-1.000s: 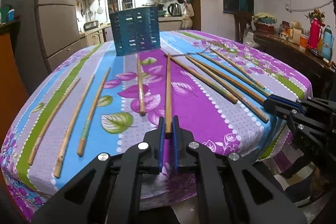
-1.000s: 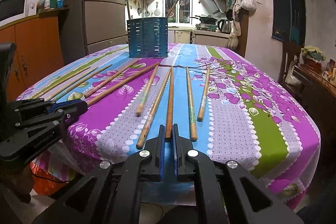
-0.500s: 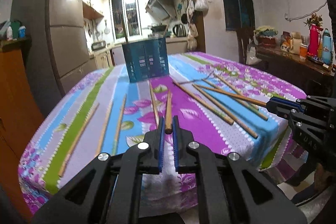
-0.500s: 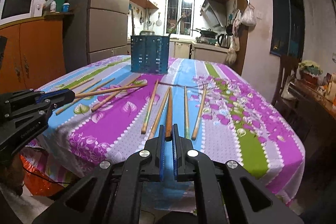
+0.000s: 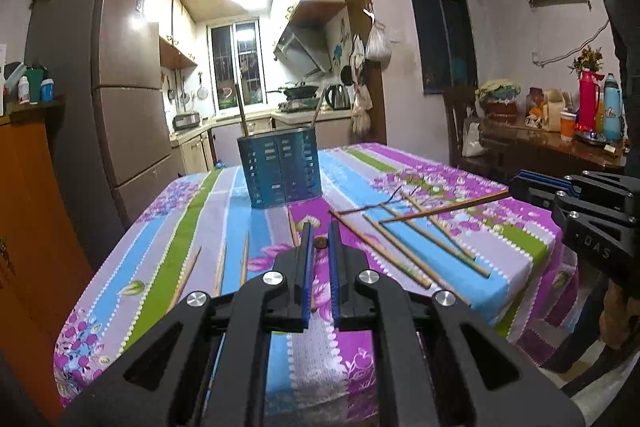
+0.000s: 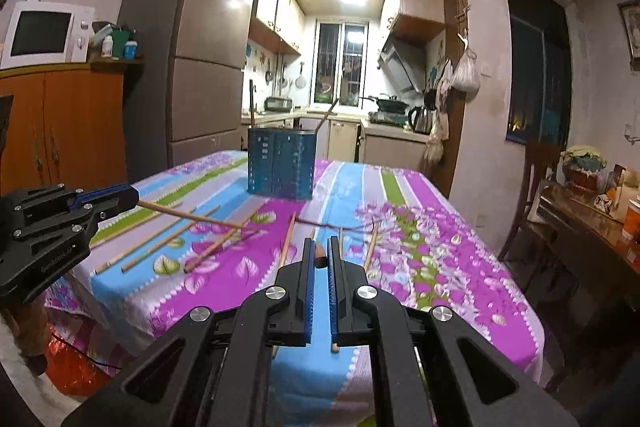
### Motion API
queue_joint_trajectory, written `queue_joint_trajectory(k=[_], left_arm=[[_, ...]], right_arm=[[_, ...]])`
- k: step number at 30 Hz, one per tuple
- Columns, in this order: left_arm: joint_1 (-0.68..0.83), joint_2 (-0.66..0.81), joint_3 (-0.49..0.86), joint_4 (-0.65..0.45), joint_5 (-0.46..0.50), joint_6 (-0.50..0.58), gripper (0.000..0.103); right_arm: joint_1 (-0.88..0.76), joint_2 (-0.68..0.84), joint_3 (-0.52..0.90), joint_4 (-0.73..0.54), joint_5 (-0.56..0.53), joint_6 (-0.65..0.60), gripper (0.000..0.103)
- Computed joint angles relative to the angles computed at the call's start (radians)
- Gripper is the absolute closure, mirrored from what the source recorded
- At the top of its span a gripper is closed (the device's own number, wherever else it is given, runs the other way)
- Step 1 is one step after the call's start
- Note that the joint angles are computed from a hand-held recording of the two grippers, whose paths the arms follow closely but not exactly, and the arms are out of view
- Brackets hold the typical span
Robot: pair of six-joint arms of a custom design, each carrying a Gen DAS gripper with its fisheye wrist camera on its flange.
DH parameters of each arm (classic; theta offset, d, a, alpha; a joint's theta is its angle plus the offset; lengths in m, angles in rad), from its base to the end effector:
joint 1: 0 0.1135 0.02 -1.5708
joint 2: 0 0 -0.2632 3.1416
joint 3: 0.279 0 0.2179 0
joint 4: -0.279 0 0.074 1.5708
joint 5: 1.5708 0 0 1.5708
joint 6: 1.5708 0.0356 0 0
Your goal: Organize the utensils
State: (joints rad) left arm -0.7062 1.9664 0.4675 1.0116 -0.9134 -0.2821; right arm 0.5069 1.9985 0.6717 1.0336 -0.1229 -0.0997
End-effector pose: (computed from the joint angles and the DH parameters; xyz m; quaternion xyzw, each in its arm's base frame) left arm 0.2320 -0.1609 0.1069 -0.0604 0.7996 0.1131 0.5866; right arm 0.2975 0.1702 0.1326 -0.2743 0.7538 0.1686 0.5728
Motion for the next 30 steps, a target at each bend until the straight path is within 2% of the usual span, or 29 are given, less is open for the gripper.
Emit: queue_joint_trajectory(k=[6,10,18,30], left_arm=[[-0.023,-0.065,-0.008,0.01,-0.018,0.031,0.097],[-0.025,-0.118,-0.008,-0.013,-0.013,0.039,0.097],[0.051,-0.257,0.026,-0.159,0.117,-0.002,0.097],[0.12,-0.257,0.097,-0.201,0.186,0.044,0.097]], right_arm=[[-0.007,-0.066,-0.017,0.004,-0.017,0.002,0.096],[-0.026,-0.11,0.01,-0.045,-0.054,0.015,0.096],[-0.062,-0.15,0.129,-0.163,-0.126,0.042,0.096],[-0.079,-0.093,0.33,-0.335,-0.201,0.074,0.096]])
